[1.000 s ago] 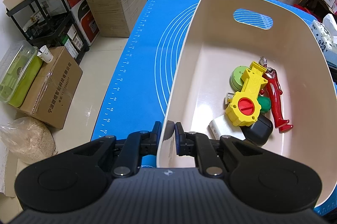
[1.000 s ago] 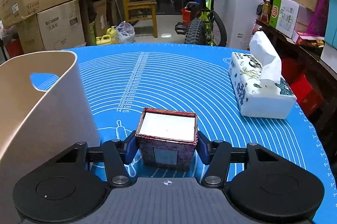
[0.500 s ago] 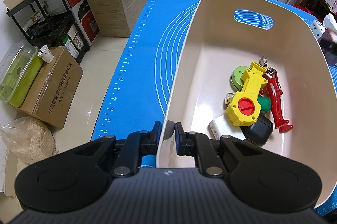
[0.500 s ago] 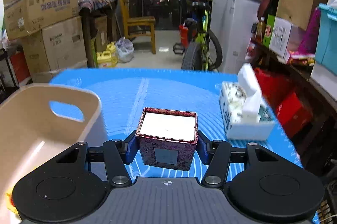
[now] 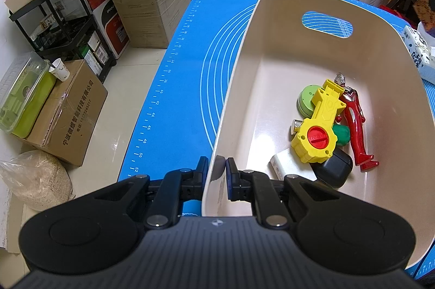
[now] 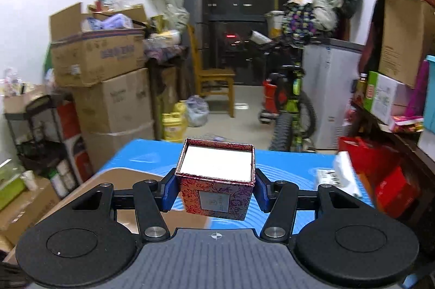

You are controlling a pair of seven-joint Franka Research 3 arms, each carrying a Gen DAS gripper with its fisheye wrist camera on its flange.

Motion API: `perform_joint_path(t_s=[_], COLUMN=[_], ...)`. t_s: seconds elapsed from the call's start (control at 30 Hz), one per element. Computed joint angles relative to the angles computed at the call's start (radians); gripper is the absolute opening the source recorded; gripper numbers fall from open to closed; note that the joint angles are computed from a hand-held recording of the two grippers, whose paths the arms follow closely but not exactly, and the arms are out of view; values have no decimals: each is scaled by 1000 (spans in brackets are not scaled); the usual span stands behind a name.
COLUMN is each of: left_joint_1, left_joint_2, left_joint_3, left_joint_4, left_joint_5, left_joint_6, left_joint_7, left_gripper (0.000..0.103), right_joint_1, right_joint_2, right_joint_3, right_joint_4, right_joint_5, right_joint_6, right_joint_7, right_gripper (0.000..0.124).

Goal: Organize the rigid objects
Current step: 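Carry the cube box with the right tool and release it into the basket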

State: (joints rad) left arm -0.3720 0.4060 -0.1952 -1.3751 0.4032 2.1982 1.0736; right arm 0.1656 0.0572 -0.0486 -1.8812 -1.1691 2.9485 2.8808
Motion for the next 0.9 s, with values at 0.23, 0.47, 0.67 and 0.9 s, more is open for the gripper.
perform_joint_path(t_s=[0.23,0.47,0.67,0.9], left_joint_1=[0,0,-1,-1], left_joint_2=[0,0,0,0], left_joint_3=[0,0,0,1], left_joint_4=[0,0,0,3], left_joint_5=[-1,-1,0,1], left_joint_6=[0,1,0,-5], left_joint_7=[1,0,0,0], left_gripper=[16,16,16,16], right_joint_1=[24,65,99,119], right_joint_2=[23,44,67,94], right_joint_3=[46,85,90,90], right_joint_4=[-34,-41,-8,37], right_joint_5=[417,806,1012,1136], right_joint_6=[69,2,-113,-262], right_joint_7=[-462,-854,-1056,-1198], right_gripper=[60,60,60,60])
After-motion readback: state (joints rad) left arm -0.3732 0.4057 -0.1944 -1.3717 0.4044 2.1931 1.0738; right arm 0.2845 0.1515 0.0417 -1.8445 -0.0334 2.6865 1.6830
